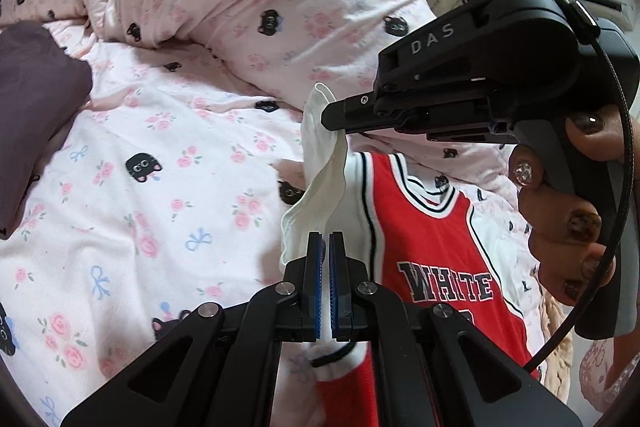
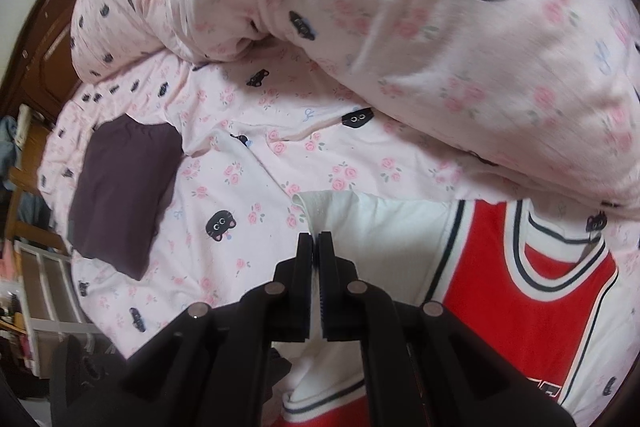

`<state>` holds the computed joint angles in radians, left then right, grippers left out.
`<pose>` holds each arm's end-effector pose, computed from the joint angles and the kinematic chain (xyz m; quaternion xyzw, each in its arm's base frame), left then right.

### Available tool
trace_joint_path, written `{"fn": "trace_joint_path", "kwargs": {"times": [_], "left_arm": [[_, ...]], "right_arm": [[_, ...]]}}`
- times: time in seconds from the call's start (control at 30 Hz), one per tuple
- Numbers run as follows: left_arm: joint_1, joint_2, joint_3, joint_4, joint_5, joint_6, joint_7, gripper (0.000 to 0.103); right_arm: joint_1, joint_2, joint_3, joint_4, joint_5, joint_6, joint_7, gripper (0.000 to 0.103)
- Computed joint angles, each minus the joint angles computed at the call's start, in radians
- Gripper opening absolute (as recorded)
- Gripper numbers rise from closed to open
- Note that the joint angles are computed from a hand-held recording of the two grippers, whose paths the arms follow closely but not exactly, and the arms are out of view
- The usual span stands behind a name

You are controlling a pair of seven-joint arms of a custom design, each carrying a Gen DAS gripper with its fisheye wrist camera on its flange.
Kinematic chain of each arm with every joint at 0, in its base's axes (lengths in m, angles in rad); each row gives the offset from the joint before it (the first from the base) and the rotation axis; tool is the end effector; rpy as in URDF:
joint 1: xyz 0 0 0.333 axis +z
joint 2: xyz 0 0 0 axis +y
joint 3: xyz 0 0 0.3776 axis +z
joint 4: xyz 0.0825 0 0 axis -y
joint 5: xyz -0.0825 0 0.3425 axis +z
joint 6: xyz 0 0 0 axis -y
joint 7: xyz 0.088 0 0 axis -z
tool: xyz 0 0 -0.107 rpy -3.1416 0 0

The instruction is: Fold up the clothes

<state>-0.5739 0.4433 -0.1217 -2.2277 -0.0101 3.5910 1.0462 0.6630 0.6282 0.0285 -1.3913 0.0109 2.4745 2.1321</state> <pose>0.4701 -0.3786 0.3776 -0.5932 0.6705 -0.4419 0.0572 0.5887 0.4792 0.4585 -0.7269 0.6485 -0.0241 0.2246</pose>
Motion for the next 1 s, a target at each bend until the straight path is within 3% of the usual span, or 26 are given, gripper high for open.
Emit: {"fn": "trace_joint_path", "kwargs": {"times": [0.17, 0.53, 0.67, 0.8, 0.87, 1.0], "left_arm": [[-0.067, -0.004, 0.046, 0.015, -0.038, -0.015, 0.058, 0.002], [-0.114, -0.007, 0.062, 0.029, -0.070, -0.033, 0.122, 0.002], [-0.171, -0.022, 0.114, 0.011, -0.163, -0.051, 0.118, 0.002], [-0.149, -0.034, 0.112, -0.020, -0.213, -0.051, 0.074, 0.002], [-0.106, -0.031, 0.087, -0.026, -0.203, -0.065, 0.040, 0.002], [0.037, -0.018, -0.016, -0.040, -0.109, -0.090, -0.084, 0.002]], "right_arm": [[-0.050, -0.079, 0.042, -0.172, 0.089, 0.161, -0.027, 0.003], [-0.109, -0.191, 0.096, -0.432, 0.260, 0.417, -0.104, 0.003], [-0.087, -0.184, 0.067, -0.412, 0.241, 0.385, -0.100, 0.007], [-0.062, -0.140, 0.047, -0.322, 0.187, 0.294, -0.098, 0.007], [-0.046, -0.107, 0.037, -0.260, 0.159, 0.241, -0.087, 0.007], [-0.014, -0.030, 0.018, -0.123, 0.109, 0.135, -0.055, 0.011]]}}
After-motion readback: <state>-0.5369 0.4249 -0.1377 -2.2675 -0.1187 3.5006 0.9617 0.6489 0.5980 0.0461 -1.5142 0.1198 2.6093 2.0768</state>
